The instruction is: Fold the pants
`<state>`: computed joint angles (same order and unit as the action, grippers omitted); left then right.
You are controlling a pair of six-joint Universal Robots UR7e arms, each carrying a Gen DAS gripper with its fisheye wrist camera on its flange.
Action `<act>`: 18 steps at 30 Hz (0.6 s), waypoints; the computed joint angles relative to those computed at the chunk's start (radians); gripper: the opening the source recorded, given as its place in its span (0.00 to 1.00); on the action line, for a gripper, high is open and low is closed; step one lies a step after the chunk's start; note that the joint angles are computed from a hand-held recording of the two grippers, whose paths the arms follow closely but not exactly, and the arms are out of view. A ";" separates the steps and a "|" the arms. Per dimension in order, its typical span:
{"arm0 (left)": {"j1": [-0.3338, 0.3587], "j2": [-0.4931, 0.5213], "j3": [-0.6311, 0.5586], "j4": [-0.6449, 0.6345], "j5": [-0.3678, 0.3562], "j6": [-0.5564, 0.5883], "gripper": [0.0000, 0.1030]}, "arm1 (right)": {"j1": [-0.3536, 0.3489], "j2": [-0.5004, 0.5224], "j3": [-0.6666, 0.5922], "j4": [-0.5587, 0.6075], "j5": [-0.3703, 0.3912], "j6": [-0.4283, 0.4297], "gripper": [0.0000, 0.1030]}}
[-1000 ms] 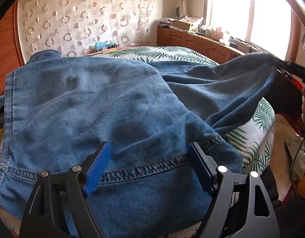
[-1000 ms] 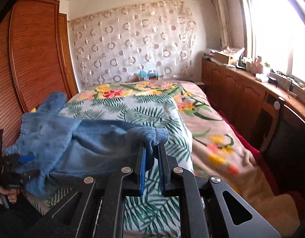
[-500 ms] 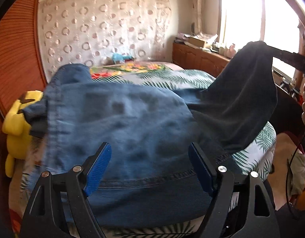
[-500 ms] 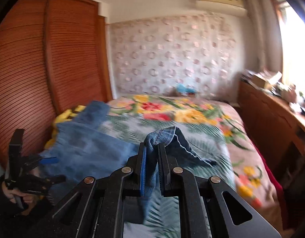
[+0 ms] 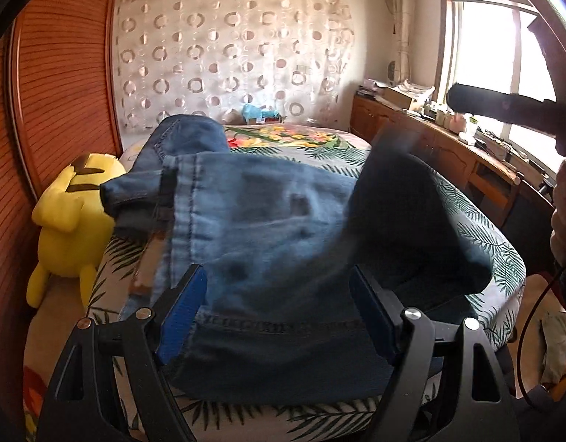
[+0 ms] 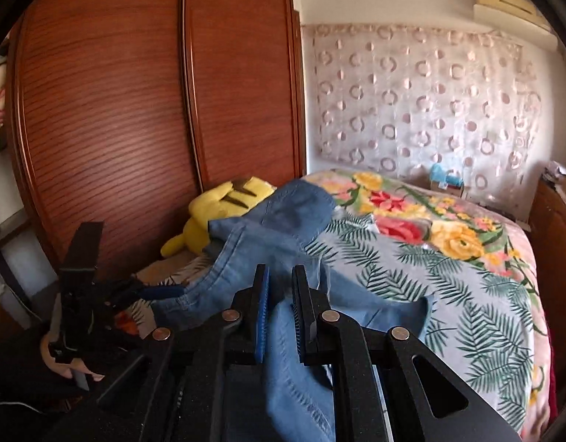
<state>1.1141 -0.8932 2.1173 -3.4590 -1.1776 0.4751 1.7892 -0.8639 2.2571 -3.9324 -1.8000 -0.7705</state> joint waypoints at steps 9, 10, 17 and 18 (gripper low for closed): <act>0.011 0.005 -0.012 0.013 -0.022 -0.003 0.78 | 0.012 0.031 -0.034 -0.017 -0.144 0.048 0.32; 0.011 0.006 -0.013 0.016 -0.027 -0.003 0.78 | 0.007 0.035 -0.034 -0.020 -0.162 0.055 0.32; 0.008 0.026 -0.018 0.050 -0.048 0.010 0.78 | -0.034 0.050 -0.041 0.024 -0.216 0.156 0.32; 0.011 0.027 -0.020 0.063 -0.059 0.010 0.72 | -0.037 0.060 -0.047 0.027 -0.224 0.164 0.32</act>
<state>1.1253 -0.8666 2.0976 -3.3963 -1.2366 0.4849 1.7524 -0.8039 2.2102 -3.9052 -2.0244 -0.6065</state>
